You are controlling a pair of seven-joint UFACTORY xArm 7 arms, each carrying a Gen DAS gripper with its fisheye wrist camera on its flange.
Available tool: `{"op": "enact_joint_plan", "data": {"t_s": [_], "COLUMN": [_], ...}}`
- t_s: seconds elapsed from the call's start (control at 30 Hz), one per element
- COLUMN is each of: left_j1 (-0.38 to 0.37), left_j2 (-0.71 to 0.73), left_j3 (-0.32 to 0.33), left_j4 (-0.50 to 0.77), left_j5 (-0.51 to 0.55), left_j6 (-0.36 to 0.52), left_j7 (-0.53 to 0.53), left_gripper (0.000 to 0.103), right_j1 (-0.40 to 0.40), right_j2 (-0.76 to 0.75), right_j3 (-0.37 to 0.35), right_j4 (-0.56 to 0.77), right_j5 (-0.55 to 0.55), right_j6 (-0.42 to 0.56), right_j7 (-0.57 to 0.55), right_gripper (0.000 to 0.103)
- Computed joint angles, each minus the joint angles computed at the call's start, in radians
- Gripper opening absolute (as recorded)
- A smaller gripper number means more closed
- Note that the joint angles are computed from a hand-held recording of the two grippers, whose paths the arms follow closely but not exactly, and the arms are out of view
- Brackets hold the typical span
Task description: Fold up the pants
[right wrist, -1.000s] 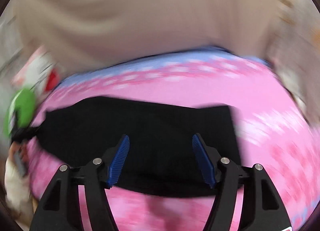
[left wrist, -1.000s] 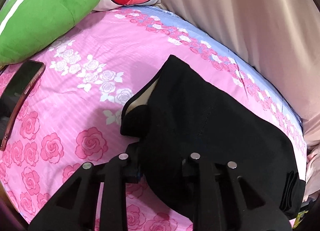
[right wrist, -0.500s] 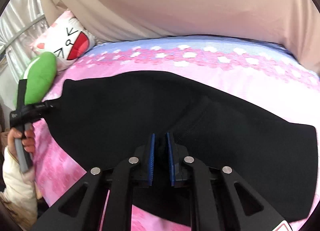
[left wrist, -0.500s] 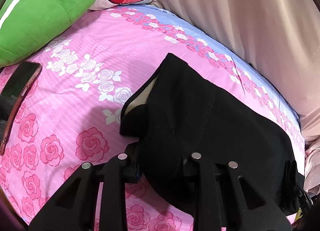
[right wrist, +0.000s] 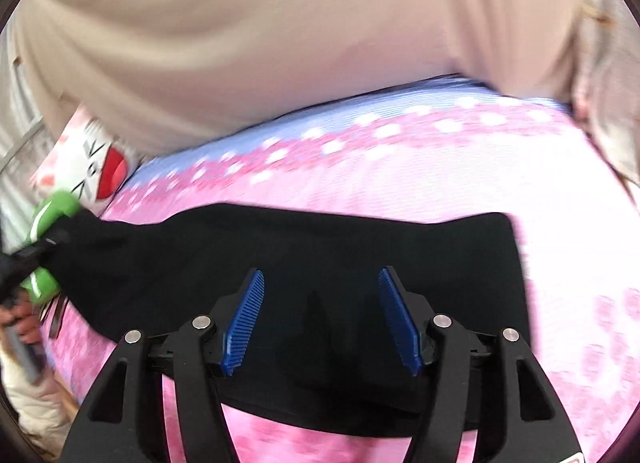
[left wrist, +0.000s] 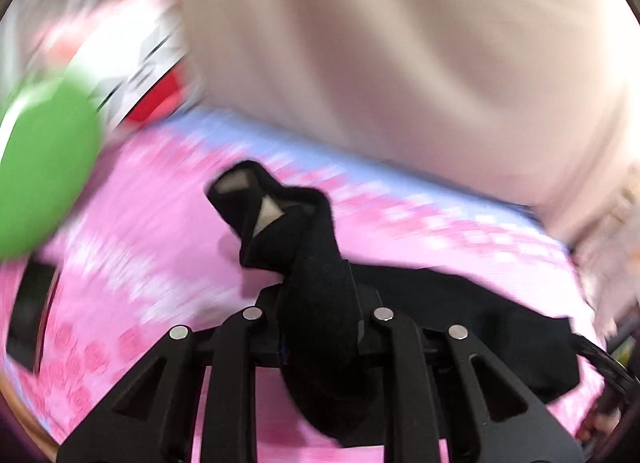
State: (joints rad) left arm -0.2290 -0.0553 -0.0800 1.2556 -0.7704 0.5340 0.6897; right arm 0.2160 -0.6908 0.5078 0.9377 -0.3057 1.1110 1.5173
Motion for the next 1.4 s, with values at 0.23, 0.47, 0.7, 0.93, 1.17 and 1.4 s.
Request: {"op": "enact_joint_plan", "data": {"t_s": [0.23, 0.47, 0.7, 0.93, 1.17, 1.4], "left_j1": [-0.180, -0.273, -0.308, -0.170, -0.105, -0.113], "left_j2": [-0.116, -0.019, -0.242, -0.218, -0.122, -0.140], "left_j3": [-0.084, -0.173, -0.066, -0.001, 0.029, 0.025], "left_j4": [-0.064, -0.131, -0.332, -0.322, -0.257, -0.258], "left_j5": [-0.021, 0.231, 0.050, 0.226, 0.245, 0.195], "left_j6": [0.035, 0.004, -0.009, -0.081, -0.102, -0.098], "left_j7": [0.057, -0.133, 0.115, -0.064, -0.134, -0.090], "left_gripper": [0.019, 0.034, 0.087, 0.088, 0.088, 0.088], "right_j1": [0.029, 0.051, 0.051, 0.079, 0.044, 0.019], "right_j2": [-0.163, -0.257, -0.196, 0.020, 0.201, -0.019], "right_j3": [-0.015, -0.021, -0.066, -0.133, -0.109, -0.131], "right_j4": [-0.107, -0.208, -0.227, -0.243, -0.111, 0.009], "right_j5": [0.055, 0.130, 0.163, 0.243, 0.156, 0.081], "right_j6": [0.026, -0.018, -0.215, -0.509, -0.563, -0.185], "right_j7": [0.011, 0.023, -0.057, -0.133, -0.139, -0.259], "right_gripper": [0.060, 0.066, 0.075, 0.076, 0.017, 0.018]}}
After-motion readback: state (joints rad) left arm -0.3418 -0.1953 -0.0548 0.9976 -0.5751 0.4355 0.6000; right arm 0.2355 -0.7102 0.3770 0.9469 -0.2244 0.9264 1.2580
